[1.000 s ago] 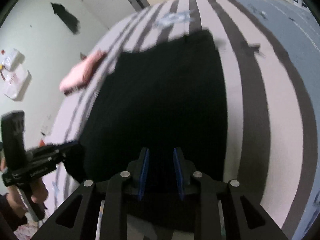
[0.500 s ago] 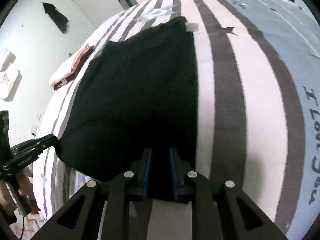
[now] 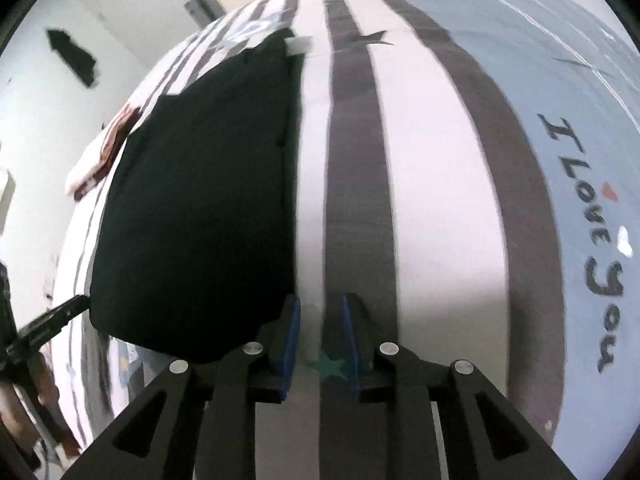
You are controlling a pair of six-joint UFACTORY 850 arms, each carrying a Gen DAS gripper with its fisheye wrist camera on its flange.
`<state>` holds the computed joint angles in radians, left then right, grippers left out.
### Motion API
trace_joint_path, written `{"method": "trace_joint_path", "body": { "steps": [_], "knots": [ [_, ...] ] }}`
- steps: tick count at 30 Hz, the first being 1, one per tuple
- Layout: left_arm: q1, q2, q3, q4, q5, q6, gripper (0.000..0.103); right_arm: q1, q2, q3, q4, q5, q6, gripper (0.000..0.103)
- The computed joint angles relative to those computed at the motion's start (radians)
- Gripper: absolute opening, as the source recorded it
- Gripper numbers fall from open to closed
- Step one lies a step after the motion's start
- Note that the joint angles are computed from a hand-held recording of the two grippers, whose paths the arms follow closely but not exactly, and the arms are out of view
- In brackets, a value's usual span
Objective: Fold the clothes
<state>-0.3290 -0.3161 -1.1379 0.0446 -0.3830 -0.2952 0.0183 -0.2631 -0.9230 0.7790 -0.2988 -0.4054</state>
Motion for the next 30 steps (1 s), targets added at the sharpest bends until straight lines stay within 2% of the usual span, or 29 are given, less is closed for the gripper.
{"method": "trace_joint_path", "body": {
  "steps": [5,10,13,16,20,23,25,26,27,30],
  "knots": [
    [-0.01,-0.015,-0.055,-0.148,0.019,0.121,0.027,0.019,0.003,-0.035,0.15,-0.004,-0.16,0.021],
    [-0.03,-0.144,-0.216,-0.281,0.055,0.255,0.027,0.047,-0.089,-0.147,0.344,-0.012,-0.362,0.022],
    [-0.036,-0.24,-0.33,-0.265,0.039,0.238,0.027,0.055,-0.159,-0.226,0.432,-0.02,-0.461,0.022],
    [-0.04,-0.317,-0.406,-0.127,-0.004,0.128,0.027,0.056,-0.233,-0.301,0.428,-0.036,-0.463,0.022],
    [-0.041,-0.318,-0.382,0.029,-0.003,0.02,0.026,0.046,-0.3,-0.356,0.37,-0.042,-0.423,0.022],
    [-0.022,-0.316,-0.383,0.095,-0.014,-0.083,0.026,0.022,-0.317,-0.363,0.416,-0.044,-0.492,0.018],
    [-0.009,-0.316,-0.385,0.137,-0.023,-0.149,0.026,0.008,-0.316,-0.361,0.389,-0.035,-0.466,0.014],
    [0.0,-0.315,-0.388,0.117,-0.022,-0.14,0.026,0.003,-0.31,-0.361,0.346,-0.019,-0.411,0.015],
    [0.007,-0.315,-0.397,0.055,-0.008,-0.089,0.026,0.0,-0.304,-0.363,0.319,-0.003,-0.375,0.02],
    [-0.001,-0.34,-0.462,-0.003,-0.003,0.001,0.026,-0.009,-0.311,-0.413,0.392,-0.014,-0.461,0.023]
  ]
}}
